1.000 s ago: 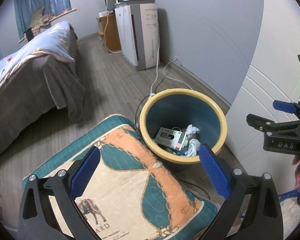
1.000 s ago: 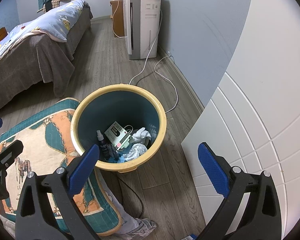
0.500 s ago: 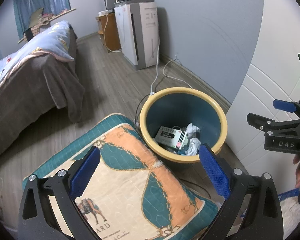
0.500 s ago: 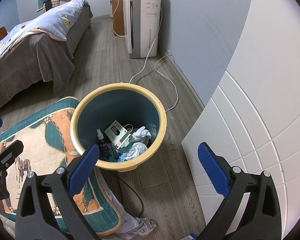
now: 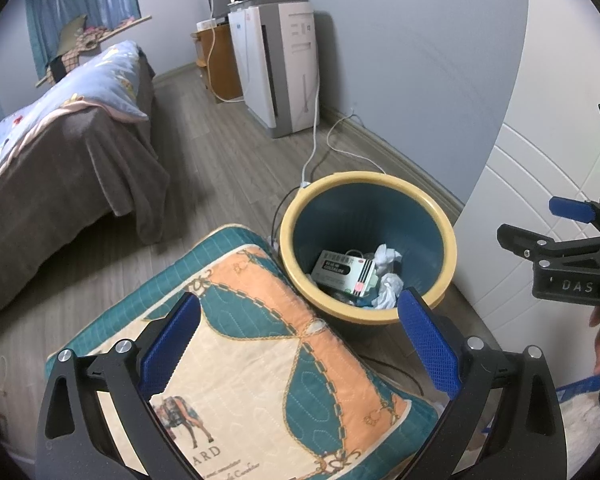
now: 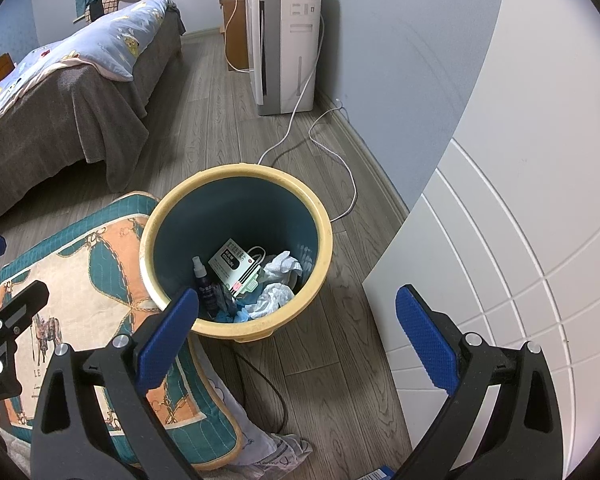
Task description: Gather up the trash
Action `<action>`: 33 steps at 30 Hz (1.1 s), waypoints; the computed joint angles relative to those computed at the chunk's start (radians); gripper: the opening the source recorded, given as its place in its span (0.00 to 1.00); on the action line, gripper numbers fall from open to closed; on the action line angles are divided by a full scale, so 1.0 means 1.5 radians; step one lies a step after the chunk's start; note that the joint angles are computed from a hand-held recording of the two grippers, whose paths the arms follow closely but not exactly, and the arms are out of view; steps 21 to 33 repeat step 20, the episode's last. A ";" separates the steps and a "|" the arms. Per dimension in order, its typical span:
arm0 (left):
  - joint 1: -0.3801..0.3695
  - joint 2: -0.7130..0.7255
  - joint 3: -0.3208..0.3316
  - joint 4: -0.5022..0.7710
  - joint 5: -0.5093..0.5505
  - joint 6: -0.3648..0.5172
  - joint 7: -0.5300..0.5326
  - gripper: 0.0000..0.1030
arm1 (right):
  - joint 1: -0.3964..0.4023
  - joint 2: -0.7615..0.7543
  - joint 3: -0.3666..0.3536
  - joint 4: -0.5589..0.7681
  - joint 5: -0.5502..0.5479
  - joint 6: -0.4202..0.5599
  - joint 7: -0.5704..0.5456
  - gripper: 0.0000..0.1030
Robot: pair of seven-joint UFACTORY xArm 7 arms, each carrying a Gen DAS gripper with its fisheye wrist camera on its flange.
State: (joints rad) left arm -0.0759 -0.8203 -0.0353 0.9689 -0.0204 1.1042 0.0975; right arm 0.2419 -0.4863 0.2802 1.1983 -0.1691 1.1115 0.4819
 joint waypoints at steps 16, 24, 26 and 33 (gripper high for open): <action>0.008 -0.022 0.010 -0.018 0.008 0.013 0.038 0.95 | -0.008 0.003 0.016 0.001 -0.017 0.020 0.032 0.94; 0.022 -0.042 0.025 -0.026 0.014 0.017 0.044 0.95 | -0.008 0.026 0.032 0.026 -0.008 0.049 0.106 0.94; 0.022 -0.042 0.025 -0.026 0.014 0.017 0.044 0.95 | -0.008 0.026 0.032 0.026 -0.008 0.049 0.106 0.94; 0.022 -0.042 0.025 -0.026 0.014 0.017 0.044 0.95 | -0.008 0.026 0.032 0.026 -0.008 0.049 0.106 0.94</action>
